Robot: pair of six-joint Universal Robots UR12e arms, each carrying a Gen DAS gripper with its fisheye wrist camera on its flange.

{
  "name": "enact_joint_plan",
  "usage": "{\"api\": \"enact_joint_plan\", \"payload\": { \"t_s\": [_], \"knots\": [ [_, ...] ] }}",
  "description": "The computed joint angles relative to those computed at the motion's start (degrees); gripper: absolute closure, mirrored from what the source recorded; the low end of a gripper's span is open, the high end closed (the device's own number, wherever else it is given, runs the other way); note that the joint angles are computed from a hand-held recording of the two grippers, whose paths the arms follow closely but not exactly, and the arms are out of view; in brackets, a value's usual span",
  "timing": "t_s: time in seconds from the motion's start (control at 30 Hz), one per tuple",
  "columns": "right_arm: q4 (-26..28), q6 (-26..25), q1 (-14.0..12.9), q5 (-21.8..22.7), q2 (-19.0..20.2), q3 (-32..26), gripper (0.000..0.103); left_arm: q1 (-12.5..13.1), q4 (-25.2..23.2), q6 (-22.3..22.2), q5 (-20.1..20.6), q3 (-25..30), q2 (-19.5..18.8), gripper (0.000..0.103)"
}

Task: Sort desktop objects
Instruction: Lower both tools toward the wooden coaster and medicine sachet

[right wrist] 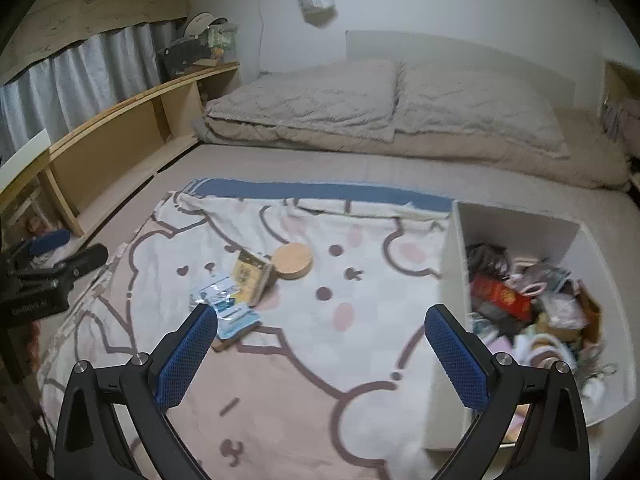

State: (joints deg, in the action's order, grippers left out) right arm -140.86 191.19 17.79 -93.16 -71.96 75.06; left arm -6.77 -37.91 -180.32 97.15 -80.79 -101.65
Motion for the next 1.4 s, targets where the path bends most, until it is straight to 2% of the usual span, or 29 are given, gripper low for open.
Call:
{"api": "enact_joint_plan", "payload": {
  "t_s": [0.23,0.5,0.7,0.87,1.13,1.4],
  "knots": [
    [2.7,-0.5,1.0,1.0,3.8,-3.9,0.0,1.4,-1.5,0.0,0.8,-0.8,-0.3,0.0],
    [6.2,-0.8,1.5,3.3,7.5,-8.0,0.0,2.1,-2.6,0.0,-0.1,-0.8,-1.7,0.0],
    [7.4,-2.2,2.0,4.4,10.1,-11.2,0.0,2.4,-1.0,0.2,-1.3,-2.2,-2.0,0.0],
    [8.1,0.3,1.9,7.1,12.3,-13.4,0.0,2.4,0.0,2.8,-1.4,-3.5,-2.7,0.0],
    [10.9,4.0,1.9,11.2,16.1,-18.0,0.0,3.1,-3.1,3.3,-6.1,-4.5,-3.5,0.0],
    [12.8,4.2,2.1,10.6,19.6,-21.8,0.0,3.3,-4.4,4.4,-7.6,-5.7,-4.1,0.0]
  ]
}}
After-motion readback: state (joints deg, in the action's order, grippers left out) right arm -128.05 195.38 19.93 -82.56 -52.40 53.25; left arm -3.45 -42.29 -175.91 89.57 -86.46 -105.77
